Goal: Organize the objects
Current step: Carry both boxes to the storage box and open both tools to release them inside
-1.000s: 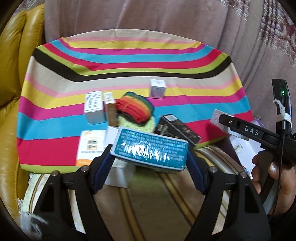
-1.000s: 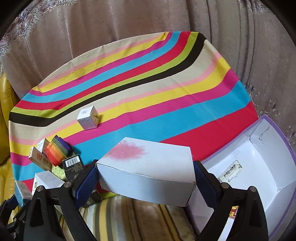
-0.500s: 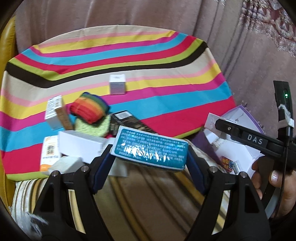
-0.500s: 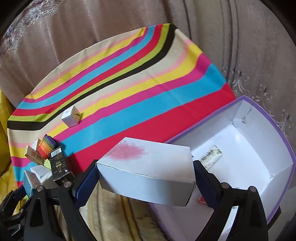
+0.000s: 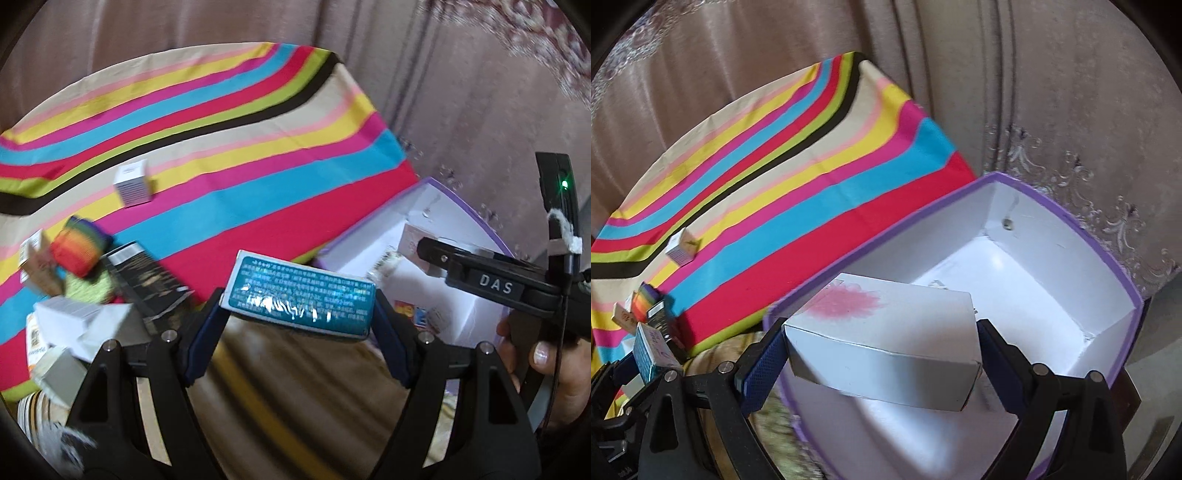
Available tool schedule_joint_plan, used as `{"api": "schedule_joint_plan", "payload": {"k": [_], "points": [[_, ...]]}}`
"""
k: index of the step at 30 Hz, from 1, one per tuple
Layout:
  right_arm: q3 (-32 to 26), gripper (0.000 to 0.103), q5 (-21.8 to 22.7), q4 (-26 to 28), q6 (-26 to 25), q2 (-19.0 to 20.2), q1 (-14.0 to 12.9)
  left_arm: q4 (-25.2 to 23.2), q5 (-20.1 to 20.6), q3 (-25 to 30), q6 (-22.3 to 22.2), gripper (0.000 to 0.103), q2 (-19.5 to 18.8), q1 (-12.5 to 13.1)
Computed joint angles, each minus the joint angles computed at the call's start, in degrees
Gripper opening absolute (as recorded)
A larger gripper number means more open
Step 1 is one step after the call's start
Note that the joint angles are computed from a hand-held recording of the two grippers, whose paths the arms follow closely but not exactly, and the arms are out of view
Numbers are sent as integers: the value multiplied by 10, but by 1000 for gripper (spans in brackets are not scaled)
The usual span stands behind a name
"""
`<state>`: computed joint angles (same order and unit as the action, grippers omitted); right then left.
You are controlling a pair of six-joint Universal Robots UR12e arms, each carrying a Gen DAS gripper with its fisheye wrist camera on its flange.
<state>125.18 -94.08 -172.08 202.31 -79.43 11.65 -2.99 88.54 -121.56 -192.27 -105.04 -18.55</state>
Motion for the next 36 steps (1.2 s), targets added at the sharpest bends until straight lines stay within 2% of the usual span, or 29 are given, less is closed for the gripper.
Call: {"api": "schedule_joint_plan", "payload": {"k": [7,13,16,23,36], "points": [[13,97,-28,5,9,-6,-15,-23,-22,30,28,78,-21,-17],[21,98,-42,5,17,-9,-24,-44,-71,50,49,79,-36,-22],[28,98,-35,-15,21,-8,-29,-58,-59,55,57,84,-39,-29],[27,98,-31,-25,13,-9,-26,-43,-66,45,22,86,-34,-19],[16,98,13,-19,-14,-10,-9,0,-53,1,-39,86,-8,5]]}}
